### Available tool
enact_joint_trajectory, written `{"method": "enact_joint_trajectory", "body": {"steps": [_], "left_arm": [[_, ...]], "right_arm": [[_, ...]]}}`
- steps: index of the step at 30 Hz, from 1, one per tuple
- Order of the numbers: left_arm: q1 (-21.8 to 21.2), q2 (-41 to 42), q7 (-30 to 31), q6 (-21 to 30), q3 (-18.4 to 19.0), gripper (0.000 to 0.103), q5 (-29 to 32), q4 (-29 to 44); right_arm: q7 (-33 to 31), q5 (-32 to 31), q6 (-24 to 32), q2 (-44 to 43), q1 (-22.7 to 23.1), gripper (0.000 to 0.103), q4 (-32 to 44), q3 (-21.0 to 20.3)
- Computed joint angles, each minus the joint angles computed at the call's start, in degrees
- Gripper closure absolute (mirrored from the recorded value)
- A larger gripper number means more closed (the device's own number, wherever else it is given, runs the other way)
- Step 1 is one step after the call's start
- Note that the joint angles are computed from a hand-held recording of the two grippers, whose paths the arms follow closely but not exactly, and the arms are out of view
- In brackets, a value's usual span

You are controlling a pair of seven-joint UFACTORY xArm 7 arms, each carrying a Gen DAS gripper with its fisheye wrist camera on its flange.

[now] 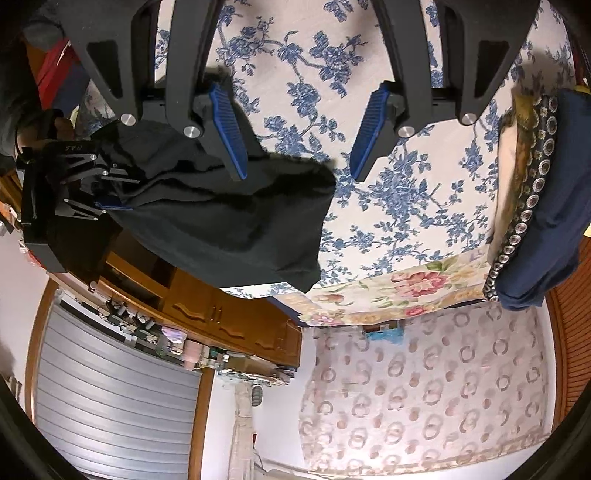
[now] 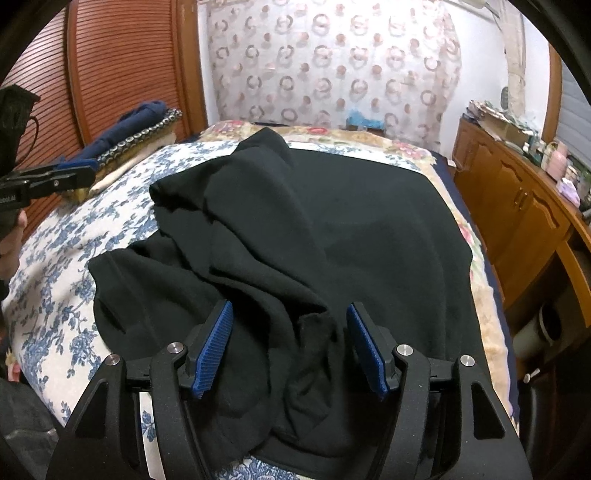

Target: Fold small clothes

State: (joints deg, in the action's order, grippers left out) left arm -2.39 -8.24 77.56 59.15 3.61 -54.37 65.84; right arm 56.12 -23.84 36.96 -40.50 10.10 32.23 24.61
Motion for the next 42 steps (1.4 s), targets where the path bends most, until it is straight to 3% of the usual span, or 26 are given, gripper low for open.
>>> {"method": "enact_joint_trajectory", "body": {"steps": [4,6,10,13,24,31,38,42], "left_arm": [[0.1,0.0,0.5,-0.7,0.0,0.046,-0.2,-0.3],[0.2,0.0,0.4,-0.7,0.1,0.046,-0.2,-0.3],[0.2,0.1,0.3,-0.9,0.1,0.046,-0.3,-0.4],[0.2,0.1,0.4,-1.0,0.1,0.046,-0.4,-0.4],[0.4,0.2,0.3,-0.9,0.0,0.046,-0.5,-0.5],[0.0,-0.7,0.5,-1.1,0.1,0.046,-1.2,-1.4],[-0.4,-1.0,0.5,-1.3,0.1,0.046,-1.5,-2.0],[-0.6,-1.4,0.5,-1.6,0.1,0.046,-1.3,-2.3]], "right_arm": [[-0.6,0.0,0.5,0.5,0.1,0.050,0.4,-0.3],[-1.2,0.1,0.6,0.4,0.5,0.058,0.3,-0.8],[-2.9,0.5,0.9,0.7,1.1,0.086,0.4,-1.4],[-3.7,0.1,1.1,0.5,1.0,0.092,0.9,-1.2],[-3.2,-4.4,-0.4,-3.5,-3.5,0.096,4.3,2.1],[-6.2,-4.8,4.2,-6.9,-5.4,0.096,5.9,1.5],[-7.7,-0.3,9.3,-11.8,-4.7,0.096,0.7,-1.9],[-7.4,1.2,10.7,-12.8,-4.0,0.095,-2.1,-1.7]]}}
